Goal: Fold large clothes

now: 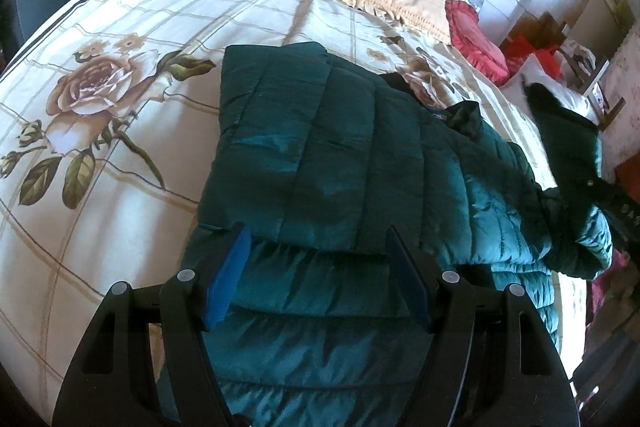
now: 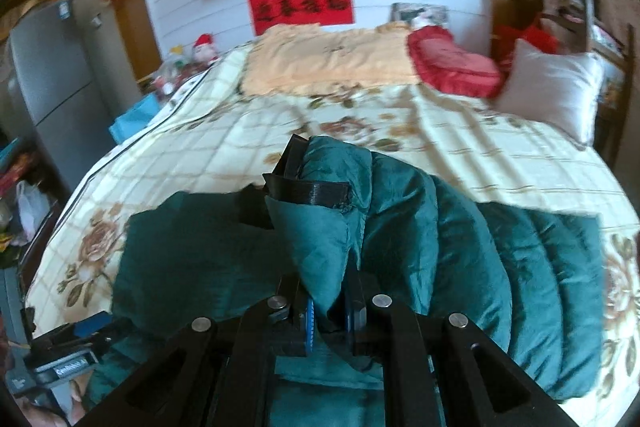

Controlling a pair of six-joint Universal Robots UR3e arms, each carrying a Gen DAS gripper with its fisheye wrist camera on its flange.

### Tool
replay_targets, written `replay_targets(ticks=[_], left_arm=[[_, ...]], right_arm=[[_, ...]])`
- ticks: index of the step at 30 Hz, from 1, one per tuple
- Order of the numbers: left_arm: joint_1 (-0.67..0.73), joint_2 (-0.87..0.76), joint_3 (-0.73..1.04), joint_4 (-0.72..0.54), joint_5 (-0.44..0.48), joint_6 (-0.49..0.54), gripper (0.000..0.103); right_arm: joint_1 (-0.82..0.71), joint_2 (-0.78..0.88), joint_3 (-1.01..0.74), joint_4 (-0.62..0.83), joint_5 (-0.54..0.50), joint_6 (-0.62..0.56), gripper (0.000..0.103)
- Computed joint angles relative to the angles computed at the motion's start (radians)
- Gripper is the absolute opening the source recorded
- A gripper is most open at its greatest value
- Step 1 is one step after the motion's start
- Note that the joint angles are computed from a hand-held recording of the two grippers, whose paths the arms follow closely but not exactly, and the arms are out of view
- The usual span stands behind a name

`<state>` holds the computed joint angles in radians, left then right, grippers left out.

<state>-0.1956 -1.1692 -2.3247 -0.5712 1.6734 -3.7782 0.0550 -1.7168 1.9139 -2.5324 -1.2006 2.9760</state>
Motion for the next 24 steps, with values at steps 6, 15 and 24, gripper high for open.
replay_targets(ticks=[6, 15, 24], left_arm=[[0.044, 0.042, -0.031, -0.007, -0.026, 0.014, 0.07], [0.079, 0.079, -0.061, -0.014, -0.049, 0.026, 0.07], [0.067, 0.078, -0.059, -0.01, -0.044, 0.02, 0.07]], right_arm=[[0.135, 0.12, -0.054, -0.036, -0.032, 0.053, 0.01], [0.206, 0.234, -0.089, -0.031, -0.014, 0.101, 0.01], [0.142, 0.249, -0.06, 0.022, 0.152, 0.122, 0.065]])
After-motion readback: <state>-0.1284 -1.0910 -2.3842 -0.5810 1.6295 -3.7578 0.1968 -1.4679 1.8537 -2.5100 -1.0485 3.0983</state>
